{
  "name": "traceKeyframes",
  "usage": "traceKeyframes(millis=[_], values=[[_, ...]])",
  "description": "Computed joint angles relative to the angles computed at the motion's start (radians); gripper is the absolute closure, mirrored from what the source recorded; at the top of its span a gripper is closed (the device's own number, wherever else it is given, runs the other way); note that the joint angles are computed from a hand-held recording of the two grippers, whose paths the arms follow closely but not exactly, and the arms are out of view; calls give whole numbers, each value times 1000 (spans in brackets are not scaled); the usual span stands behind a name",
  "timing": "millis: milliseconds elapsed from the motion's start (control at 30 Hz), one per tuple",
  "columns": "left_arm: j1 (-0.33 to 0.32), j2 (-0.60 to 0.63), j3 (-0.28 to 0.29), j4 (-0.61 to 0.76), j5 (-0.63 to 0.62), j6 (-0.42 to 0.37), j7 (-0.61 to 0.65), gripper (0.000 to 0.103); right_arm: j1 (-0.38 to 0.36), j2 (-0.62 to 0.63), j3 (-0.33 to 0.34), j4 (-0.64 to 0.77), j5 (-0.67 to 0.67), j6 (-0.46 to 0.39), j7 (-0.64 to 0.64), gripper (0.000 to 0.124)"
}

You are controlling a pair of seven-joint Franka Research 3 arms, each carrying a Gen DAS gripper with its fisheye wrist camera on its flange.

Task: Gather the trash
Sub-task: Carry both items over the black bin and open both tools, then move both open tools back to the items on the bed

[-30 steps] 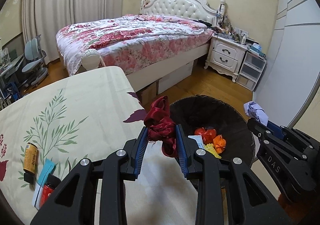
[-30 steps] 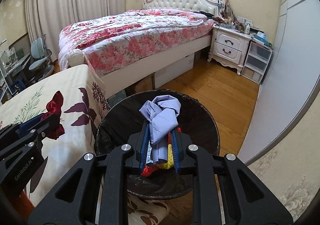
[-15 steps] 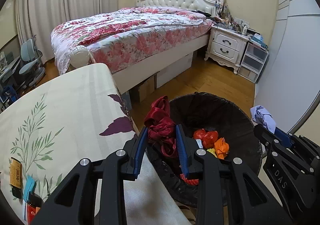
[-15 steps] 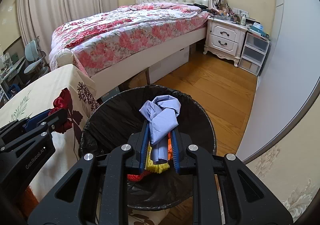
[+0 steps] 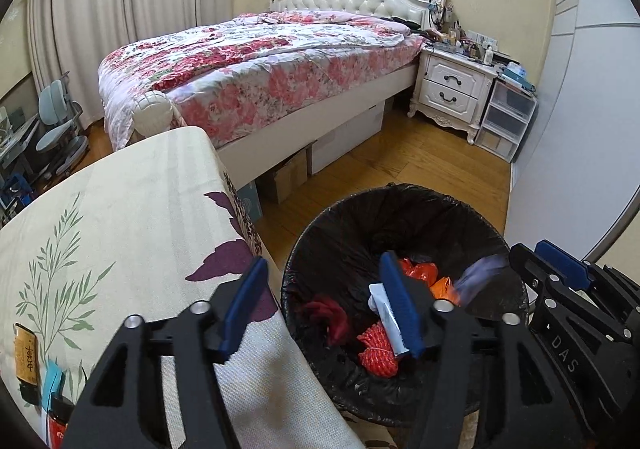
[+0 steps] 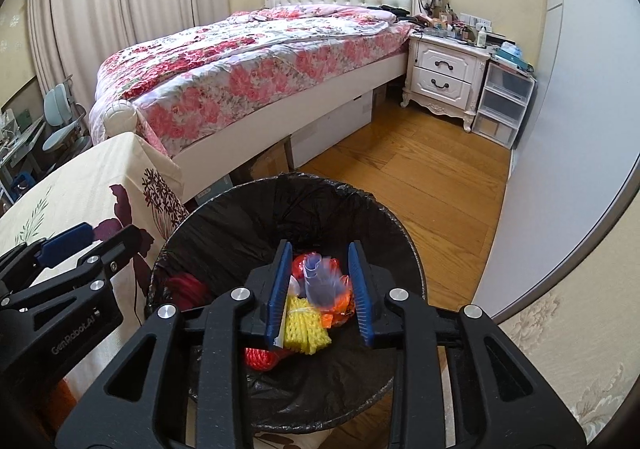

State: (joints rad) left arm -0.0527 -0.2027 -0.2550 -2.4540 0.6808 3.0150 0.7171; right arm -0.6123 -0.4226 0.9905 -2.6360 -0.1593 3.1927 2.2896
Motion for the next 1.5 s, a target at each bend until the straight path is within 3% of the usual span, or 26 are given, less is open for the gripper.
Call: traceKeyframes(millis=[67,200,300,533,900,1267,1500], values=[[0,-5,2,-2,-2,-2,0,30,3,-12,-1,-4,4,-4,7,90],[18,-28,-8,-13,20,-1,-18,25,12,-42,-7,-12,6,-11,20,80],[39,-66,-22,-34,54,-3,-45,22,29,-64,-20,-18,4,-22,29,73],[33,-160,2,-99,-5,-23,1,19,99,-113,-66,-36,-4,-48,48,58],[45,-369,70,-252,-138,-67,121,19,278,-143,-156,-64,-19,-74,70,58],[142,-533,130,-390,-213,-111,218,19,325,-97,-100,-5,-59,-79,93,58],[188,-534,192,-422,-264,-119,294,19,306,-38,-33,56,-100,-77,101,58]])
